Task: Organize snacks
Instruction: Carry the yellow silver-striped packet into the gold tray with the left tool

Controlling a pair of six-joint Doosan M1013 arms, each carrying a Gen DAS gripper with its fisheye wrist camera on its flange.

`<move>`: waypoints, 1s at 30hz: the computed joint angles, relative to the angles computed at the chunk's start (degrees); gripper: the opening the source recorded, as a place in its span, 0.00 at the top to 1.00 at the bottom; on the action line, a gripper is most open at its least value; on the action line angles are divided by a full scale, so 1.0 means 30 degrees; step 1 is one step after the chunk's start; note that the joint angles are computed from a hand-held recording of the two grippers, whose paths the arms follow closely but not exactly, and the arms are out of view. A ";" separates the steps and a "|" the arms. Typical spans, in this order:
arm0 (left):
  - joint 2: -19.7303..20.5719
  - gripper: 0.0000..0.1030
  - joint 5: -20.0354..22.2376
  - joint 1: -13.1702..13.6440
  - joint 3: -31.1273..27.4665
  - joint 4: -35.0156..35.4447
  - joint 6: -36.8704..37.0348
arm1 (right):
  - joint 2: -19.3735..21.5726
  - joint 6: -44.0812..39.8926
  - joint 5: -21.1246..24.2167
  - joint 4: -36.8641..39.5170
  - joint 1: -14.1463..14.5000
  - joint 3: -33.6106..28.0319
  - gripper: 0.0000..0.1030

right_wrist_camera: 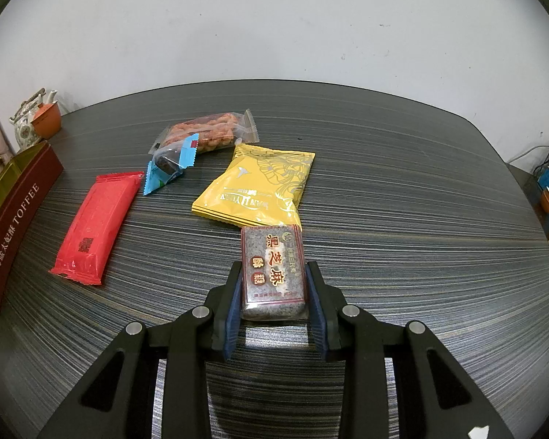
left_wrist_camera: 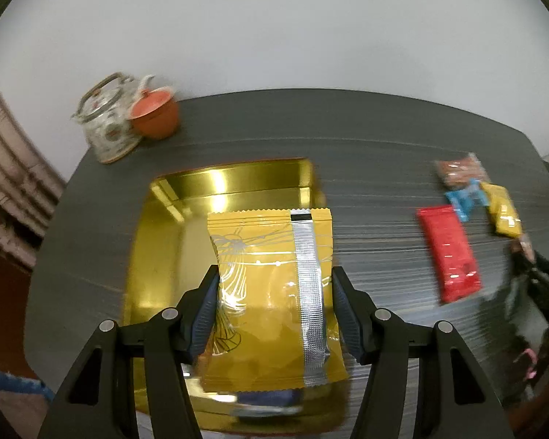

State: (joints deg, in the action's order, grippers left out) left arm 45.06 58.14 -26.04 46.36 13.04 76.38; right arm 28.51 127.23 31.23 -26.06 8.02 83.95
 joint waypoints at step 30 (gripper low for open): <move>0.0603 0.43 0.0299 0.1221 0.0198 -0.0256 0.0057 | 0.0044 0.0021 0.0123 -0.0103 0.0026 -0.0084 0.70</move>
